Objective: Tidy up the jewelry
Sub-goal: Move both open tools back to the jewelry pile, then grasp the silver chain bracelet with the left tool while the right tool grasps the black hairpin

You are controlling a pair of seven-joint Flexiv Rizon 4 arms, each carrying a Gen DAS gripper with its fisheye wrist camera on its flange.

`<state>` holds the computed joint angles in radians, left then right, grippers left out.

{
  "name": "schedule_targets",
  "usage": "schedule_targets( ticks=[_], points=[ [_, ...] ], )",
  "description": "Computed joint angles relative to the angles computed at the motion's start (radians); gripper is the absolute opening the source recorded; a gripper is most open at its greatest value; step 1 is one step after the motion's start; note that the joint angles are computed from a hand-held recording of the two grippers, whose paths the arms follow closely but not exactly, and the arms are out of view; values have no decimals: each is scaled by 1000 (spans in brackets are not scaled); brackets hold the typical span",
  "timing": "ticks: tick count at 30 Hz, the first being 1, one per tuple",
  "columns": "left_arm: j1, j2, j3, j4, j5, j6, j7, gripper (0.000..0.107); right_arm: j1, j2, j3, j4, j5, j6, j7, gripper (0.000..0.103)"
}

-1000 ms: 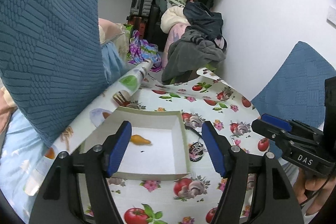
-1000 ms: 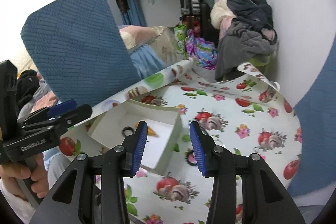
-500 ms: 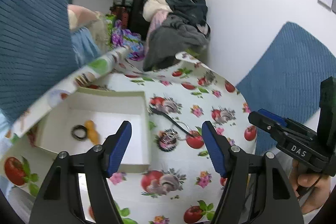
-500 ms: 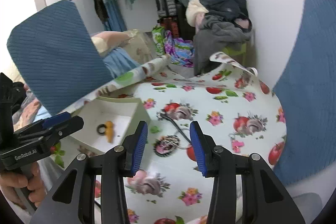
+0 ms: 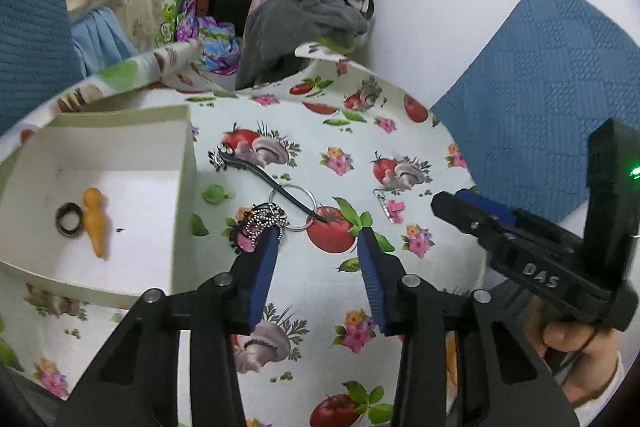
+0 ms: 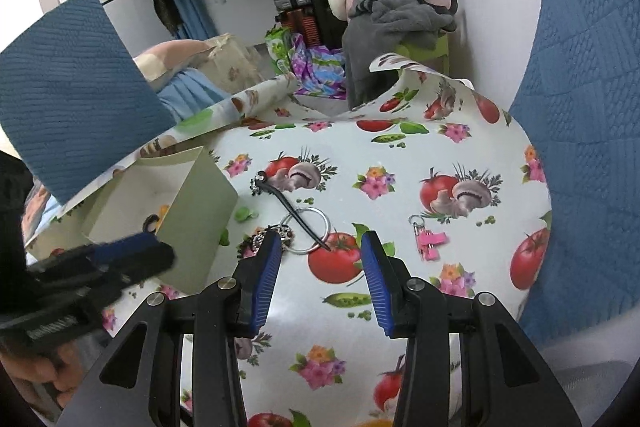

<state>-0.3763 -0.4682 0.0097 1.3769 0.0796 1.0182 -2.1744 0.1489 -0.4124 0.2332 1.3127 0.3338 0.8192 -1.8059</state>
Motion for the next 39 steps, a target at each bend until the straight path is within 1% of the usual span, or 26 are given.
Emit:
schedule_targets(
  ticks=[1,5,11,13,16,19,20,22,24,26,30,34,36,37,39],
  points=[
    [5,-13,-6,-9,-9,-6,5,32,-2,-8,2,-9,5,-9,-4,39],
    [4,-70,-2,-60,-19,-47,6,32,-16,-43,11,-57,33,-66,-13,39],
    [-25,-165,46,-175,36,-152,-32,32,-19,-69,8,-90,42,-105,-11,39],
    [-21,-187,46,-192,43,-154,-36,32,-20,-74,8,-97,43,-115,-12,39],
    [-22,-222,55,-237,58,-196,-36,32,-24,-87,11,-117,50,-143,-16,39],
    [-25,-255,61,-279,71,-234,-28,29,-19,-103,10,-140,46,-163,-19,39],
    [-23,-261,60,-284,72,-240,-25,25,-19,-113,11,-153,46,-177,-22,39],
    [-19,-266,59,-283,71,-243,-27,18,-18,-130,15,-181,49,-200,-28,39],
    [-11,-263,53,-267,63,-226,-28,14,-12,-154,17,-218,46,-226,-38,39],
    [-4,-256,49,-249,56,-207,-27,3,2,-181,14,-257,27,-249,-51,39],
    [4,-240,38,-220,39,-167,-8,1,22,-245,18,-353,5,-325,-78,39],
    [5,-225,33,-205,23,-132,-4,0,46,-332,19,-484,-11,-440,-103,39],
    [4,-217,35,-199,19,-124,-2,0,60,-366,16,-538,-21,-481,-113,35],
    [4,-210,35,-192,17,-120,-3,0,66,-393,16,-580,-24,-515,-116,30],
    [6,-193,31,-173,9,-108,-4,0,73,-434,18,-650,-20,-574,-112,29]
  ],
)
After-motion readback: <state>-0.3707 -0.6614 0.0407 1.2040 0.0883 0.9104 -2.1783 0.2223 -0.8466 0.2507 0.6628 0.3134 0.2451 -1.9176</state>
